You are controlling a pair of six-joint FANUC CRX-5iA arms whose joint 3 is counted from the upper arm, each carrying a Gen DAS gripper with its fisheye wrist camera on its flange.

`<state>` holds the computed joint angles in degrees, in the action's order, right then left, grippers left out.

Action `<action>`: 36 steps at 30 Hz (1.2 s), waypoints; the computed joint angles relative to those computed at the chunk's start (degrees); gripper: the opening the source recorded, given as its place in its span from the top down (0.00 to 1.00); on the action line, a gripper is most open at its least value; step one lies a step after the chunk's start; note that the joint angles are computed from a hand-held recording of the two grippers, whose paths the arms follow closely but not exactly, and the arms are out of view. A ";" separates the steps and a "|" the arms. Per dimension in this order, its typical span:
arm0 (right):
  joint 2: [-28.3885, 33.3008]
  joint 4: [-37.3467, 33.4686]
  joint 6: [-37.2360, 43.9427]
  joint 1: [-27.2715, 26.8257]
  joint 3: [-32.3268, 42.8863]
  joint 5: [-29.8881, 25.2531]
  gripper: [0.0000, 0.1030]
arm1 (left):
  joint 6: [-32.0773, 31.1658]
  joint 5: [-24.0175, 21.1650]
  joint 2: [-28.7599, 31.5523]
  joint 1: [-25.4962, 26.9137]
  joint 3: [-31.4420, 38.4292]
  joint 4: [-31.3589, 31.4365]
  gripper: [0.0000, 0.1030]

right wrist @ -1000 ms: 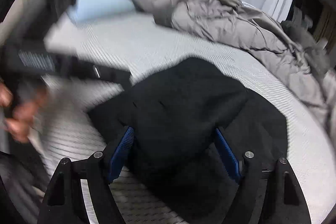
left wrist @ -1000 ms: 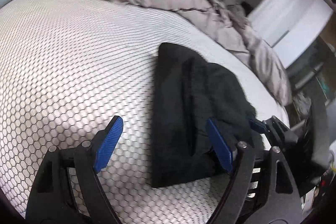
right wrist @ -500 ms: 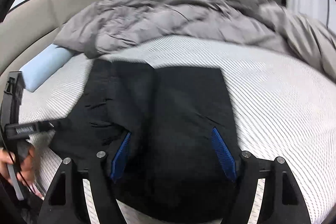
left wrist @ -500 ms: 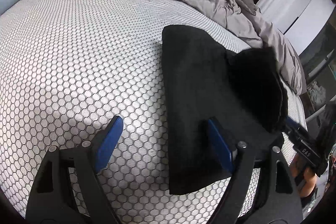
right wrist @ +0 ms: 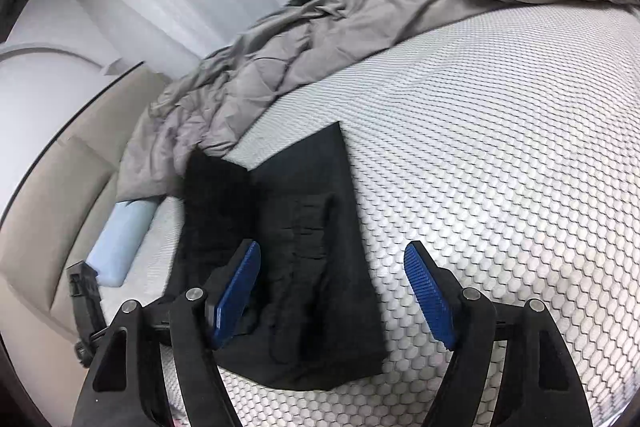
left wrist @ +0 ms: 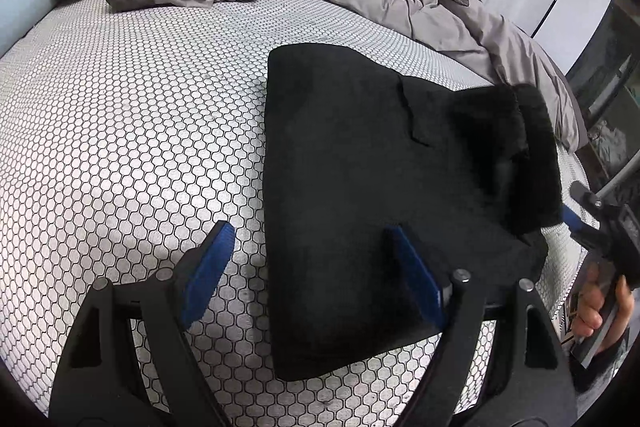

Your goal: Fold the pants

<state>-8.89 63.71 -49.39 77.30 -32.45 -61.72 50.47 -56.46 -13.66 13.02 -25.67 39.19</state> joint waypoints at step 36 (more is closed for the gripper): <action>0.65 -2.62 7.04 -2.85 0.30 11.86 0.41 | 4.22 0.15 0.03 -1.01 1.10 -2.50 0.23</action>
